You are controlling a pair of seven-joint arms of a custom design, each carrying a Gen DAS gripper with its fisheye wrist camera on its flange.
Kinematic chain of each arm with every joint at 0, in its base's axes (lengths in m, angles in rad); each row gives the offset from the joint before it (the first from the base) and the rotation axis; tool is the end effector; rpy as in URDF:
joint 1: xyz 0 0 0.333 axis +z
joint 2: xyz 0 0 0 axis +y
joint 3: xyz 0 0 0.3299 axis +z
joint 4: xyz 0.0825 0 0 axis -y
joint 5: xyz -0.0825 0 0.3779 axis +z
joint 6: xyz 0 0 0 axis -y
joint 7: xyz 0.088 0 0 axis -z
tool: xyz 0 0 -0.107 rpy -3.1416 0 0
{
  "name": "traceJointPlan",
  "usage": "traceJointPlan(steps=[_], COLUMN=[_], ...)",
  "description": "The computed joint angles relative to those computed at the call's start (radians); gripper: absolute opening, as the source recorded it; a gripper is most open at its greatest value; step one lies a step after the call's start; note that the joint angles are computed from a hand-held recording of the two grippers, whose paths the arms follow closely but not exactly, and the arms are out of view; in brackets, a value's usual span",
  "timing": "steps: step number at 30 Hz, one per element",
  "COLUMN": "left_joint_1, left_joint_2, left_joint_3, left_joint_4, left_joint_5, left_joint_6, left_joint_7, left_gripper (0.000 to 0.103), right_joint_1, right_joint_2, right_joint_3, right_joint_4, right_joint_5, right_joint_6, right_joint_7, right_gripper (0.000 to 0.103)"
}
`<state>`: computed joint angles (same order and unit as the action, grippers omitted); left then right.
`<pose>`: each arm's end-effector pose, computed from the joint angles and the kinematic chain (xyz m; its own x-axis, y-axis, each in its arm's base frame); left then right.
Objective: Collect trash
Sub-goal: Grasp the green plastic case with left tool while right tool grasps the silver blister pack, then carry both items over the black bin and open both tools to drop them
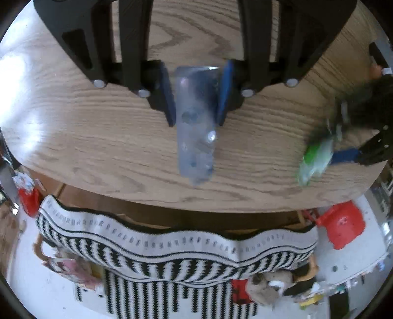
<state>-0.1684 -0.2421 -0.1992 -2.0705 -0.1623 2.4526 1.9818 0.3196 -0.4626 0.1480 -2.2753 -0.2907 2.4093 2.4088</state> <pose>0.4840 -0.1978 0.6184 -0.6035 -0.7867 -0.1302 -0.6025 0.5568 -0.5718 0.3952 0.2106 0.6133 -0.1531 -0.9762 -0.1534 -0.7736 0.2150 -0.5961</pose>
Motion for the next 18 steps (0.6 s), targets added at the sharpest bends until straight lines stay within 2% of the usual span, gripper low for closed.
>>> traceJointPlan(steps=[6,10,15,18], left_joint_1=[-0.012,-0.024,-0.057,-0.102], left_joint_2=[-0.073,-0.155,-0.321,-0.429], left_joint_3=[0.007,0.01,0.005,-0.001], left_joint_4=[-0.041,-0.068,-0.112,-0.126], left_joint_5=[-0.036,-0.063,-0.102,-0.133], left_joint_6=[-0.063,-0.118,-0.192,-0.266], left_joint_7=[0.01,0.016,0.015,0.028], left_gripper=[0.032,0.033,0.033,0.033], right_joint_1=[0.003,0.014,0.038,0.05], right_joint_2=[-0.083,-0.169,-0.331,-0.46], right_joint_3=[0.028,0.048,0.084,0.122], right_joint_4=[-0.035,-0.053,-0.074,-0.065], right_joint_5=[0.004,0.008,0.018,0.015], right_joint_6=[0.001,-0.045,-0.155,-0.272], right_joint_7=[0.085,0.125,0.169,0.192], right_gripper=[0.032,0.032,0.033,0.033])
